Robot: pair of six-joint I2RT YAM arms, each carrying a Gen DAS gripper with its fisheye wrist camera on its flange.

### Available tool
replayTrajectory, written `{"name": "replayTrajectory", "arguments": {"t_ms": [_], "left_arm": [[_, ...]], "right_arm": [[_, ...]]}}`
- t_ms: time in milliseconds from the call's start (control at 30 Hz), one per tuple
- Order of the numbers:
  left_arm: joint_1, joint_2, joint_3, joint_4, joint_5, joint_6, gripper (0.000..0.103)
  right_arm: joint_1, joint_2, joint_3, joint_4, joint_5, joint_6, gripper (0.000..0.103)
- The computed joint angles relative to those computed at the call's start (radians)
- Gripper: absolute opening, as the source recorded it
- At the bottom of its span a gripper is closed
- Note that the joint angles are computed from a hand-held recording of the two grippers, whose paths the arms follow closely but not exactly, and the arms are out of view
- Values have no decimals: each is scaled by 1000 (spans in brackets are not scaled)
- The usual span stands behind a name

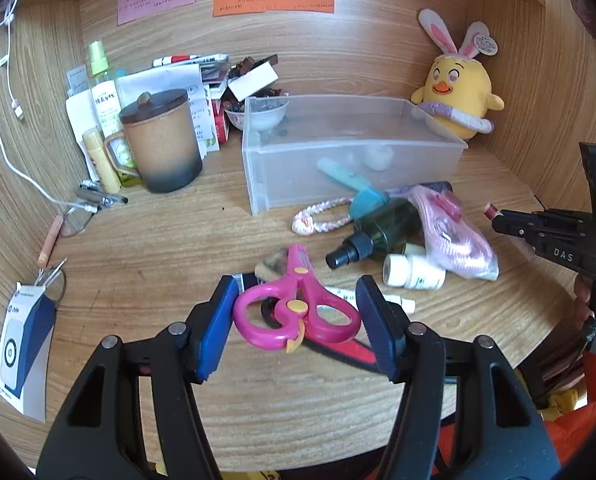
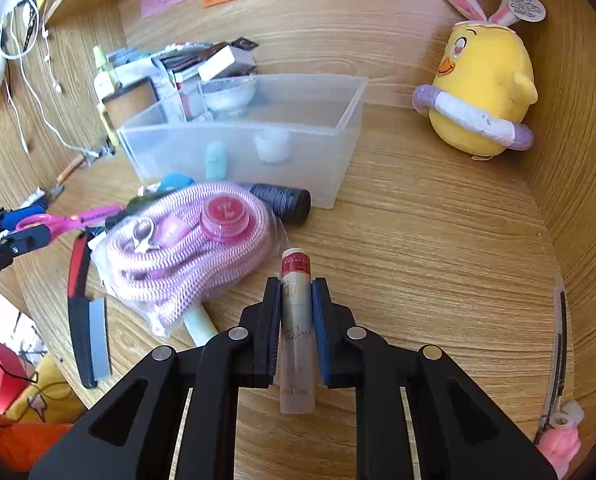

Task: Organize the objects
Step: 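Grasp the pink scissors with the left gripper while the right gripper grasps the red-capped tube, then lift the scissors and tube into the clear box while both grippers release them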

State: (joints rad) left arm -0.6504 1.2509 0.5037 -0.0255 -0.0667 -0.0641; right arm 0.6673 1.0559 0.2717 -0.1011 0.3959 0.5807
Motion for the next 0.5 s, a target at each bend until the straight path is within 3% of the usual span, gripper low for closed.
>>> {"name": "replayTrajectory", "arguments": {"t_ms": [33, 67, 133, 333, 433, 500], "left_arm": [[2, 19, 22, -12, 5, 4, 17], [16, 43, 51, -29, 34, 6, 17], [45, 79, 82, -21, 101, 12, 17], [82, 212, 163, -66, 179, 6, 18], [58, 245, 187, -104, 185, 20, 30], [43, 292, 231, -149, 193, 26, 32]], "right_arm": [[1, -4, 1, 1, 3, 2, 14], [4, -9, 4, 0, 7, 4, 14], [-2, -8, 10, 10, 1, -5, 14], [-13, -7, 25, 18, -11, -25, 14], [-38, 3, 31, 29, -36, -40, 14], [-54, 19, 34, 48, -50, -48, 14]]}}
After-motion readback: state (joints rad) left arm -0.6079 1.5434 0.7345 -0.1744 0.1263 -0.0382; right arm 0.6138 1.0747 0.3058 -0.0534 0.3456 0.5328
